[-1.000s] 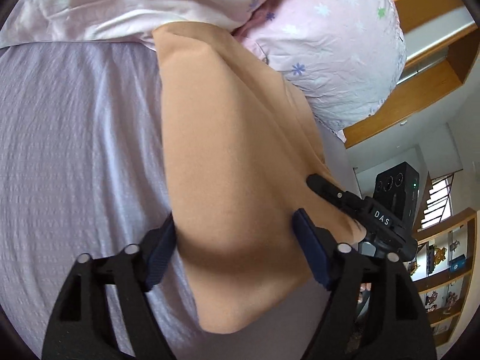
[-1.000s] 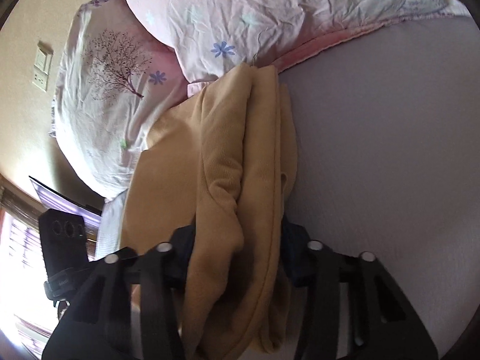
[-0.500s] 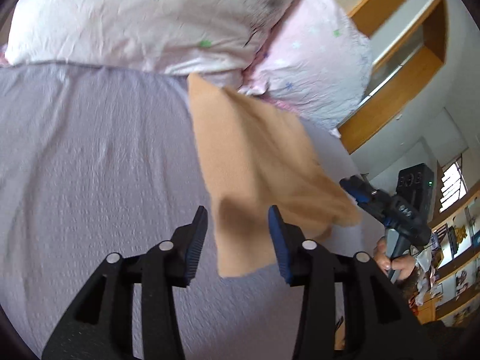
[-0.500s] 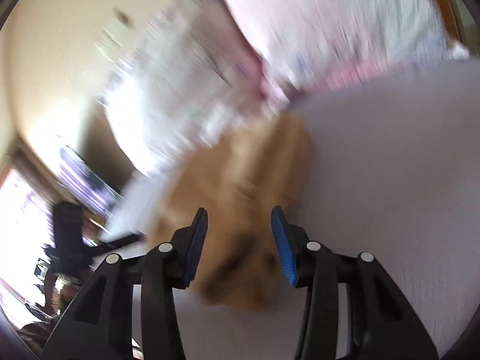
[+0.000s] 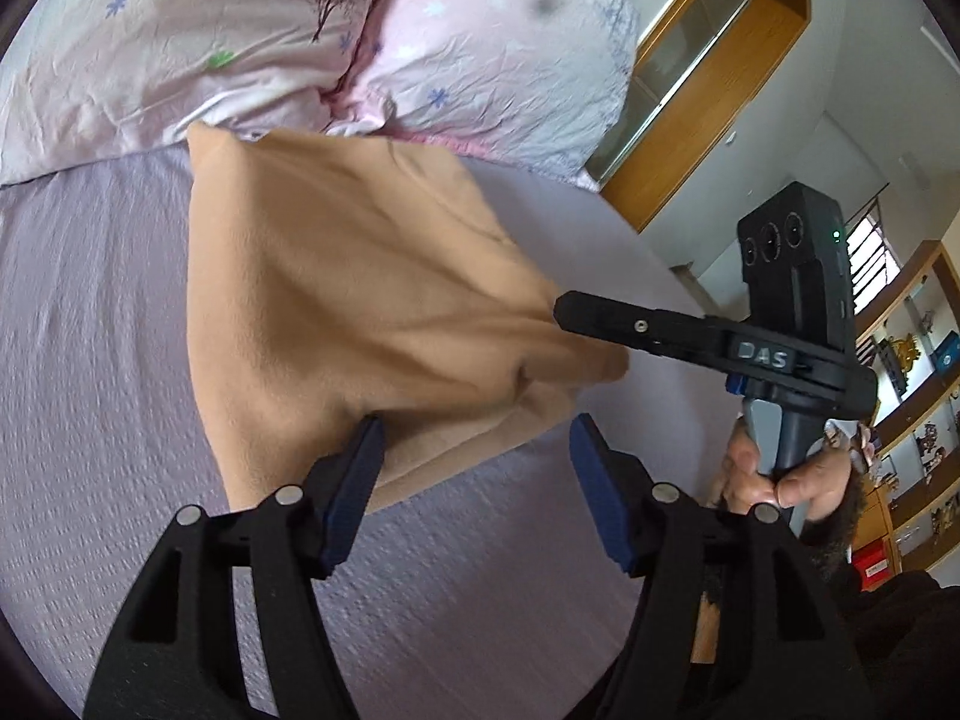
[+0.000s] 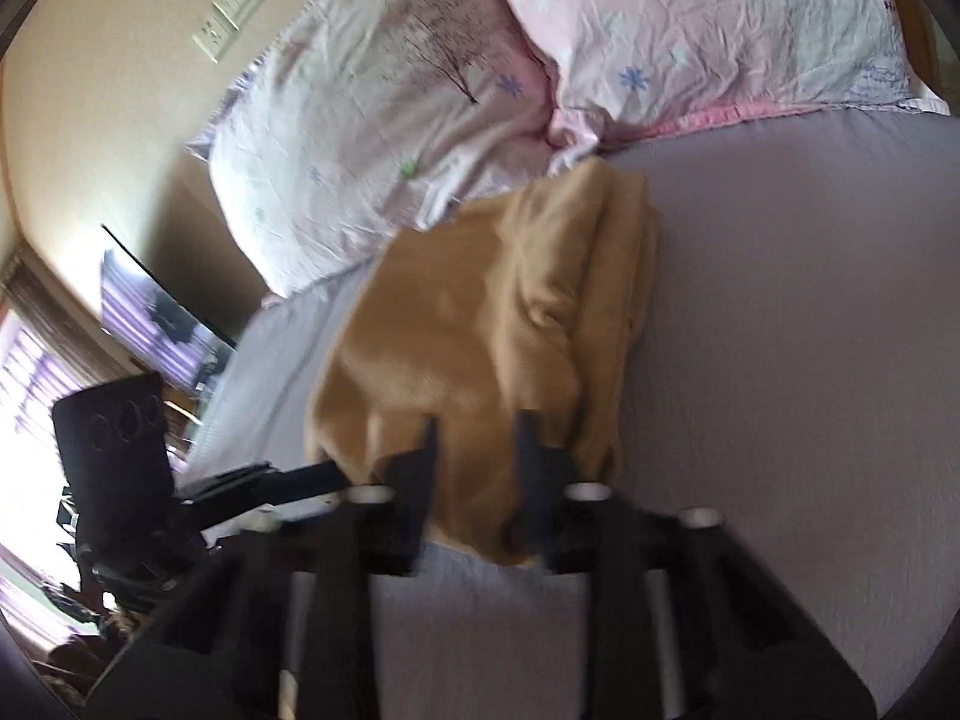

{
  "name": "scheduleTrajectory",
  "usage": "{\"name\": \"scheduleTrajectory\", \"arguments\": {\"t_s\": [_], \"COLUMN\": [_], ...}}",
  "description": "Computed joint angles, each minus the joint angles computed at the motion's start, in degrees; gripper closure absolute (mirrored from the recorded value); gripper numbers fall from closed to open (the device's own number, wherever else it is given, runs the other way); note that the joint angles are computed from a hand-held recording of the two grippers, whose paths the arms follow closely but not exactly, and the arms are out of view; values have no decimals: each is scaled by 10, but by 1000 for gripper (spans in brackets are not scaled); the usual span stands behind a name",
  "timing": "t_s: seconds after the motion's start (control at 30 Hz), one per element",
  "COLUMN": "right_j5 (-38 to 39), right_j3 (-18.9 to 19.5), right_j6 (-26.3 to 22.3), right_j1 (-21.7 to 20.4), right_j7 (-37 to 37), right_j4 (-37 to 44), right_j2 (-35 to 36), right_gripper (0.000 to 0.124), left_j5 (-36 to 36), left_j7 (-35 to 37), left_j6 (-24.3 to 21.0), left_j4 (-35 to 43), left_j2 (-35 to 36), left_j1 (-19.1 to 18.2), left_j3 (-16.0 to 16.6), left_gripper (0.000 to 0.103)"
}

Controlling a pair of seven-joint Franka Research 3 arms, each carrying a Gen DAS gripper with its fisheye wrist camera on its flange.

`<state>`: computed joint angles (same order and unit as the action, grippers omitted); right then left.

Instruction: Fold small clothes

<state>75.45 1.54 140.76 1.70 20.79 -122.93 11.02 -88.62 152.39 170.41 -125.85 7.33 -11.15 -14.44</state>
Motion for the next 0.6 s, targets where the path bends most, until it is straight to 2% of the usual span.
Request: {"name": "scheduleTrajectory", "arguments": {"t_s": [0.03, 0.1, 0.2, 0.3, 0.37, 0.43, 0.47, 0.5, 0.6], "right_j5": [18, 43, 63, 54, 41, 24, 21, 21, 52], "right_j3": [0, 0, -3, -4, -5, -3, -1, 0, 0], "right_j6": [0, 14, -49, -43, -39, -38, -5, 9, -19], "right_j1": [-4, -7, -32, -28, -23, -20, -12, -10, -25], "right_j7": [-9, 1, 3, -1, 12, 21, 23, 24, 9], "right_j4": [3, 21, 24, 14, 21, 29, 24, 22, 31], "right_j2": [7, 24, 27, 12, 19, 29, 28, 27, 18], "right_gripper": [122, 122, 122, 117, 109, 116, 122, 122, 120], "left_j5": [51, 69, 68, 66, 68, 65, 65, 68, 63], "left_j7": [-52, -72, -64, -63, -63, -61, -62, -63, -58], "left_j6": [-2, -13, -8, -16, -14, -14, -15, -19, -27], "left_j4": [-2, -3, -2, 1, 0, -3, -6, -7, -15], "left_j2": [8, 16, 20, 20, 20, 19, 17, 16, 9], "left_j1": [-2, 6, 12, 19, 19, 20, 20, 20, 21], "left_j3": [3, 0, -10, -14, -16, -17, -17, -16, -15], "left_gripper": [39, 39, 38, 36, 36, 36, 36, 36, 35]}}
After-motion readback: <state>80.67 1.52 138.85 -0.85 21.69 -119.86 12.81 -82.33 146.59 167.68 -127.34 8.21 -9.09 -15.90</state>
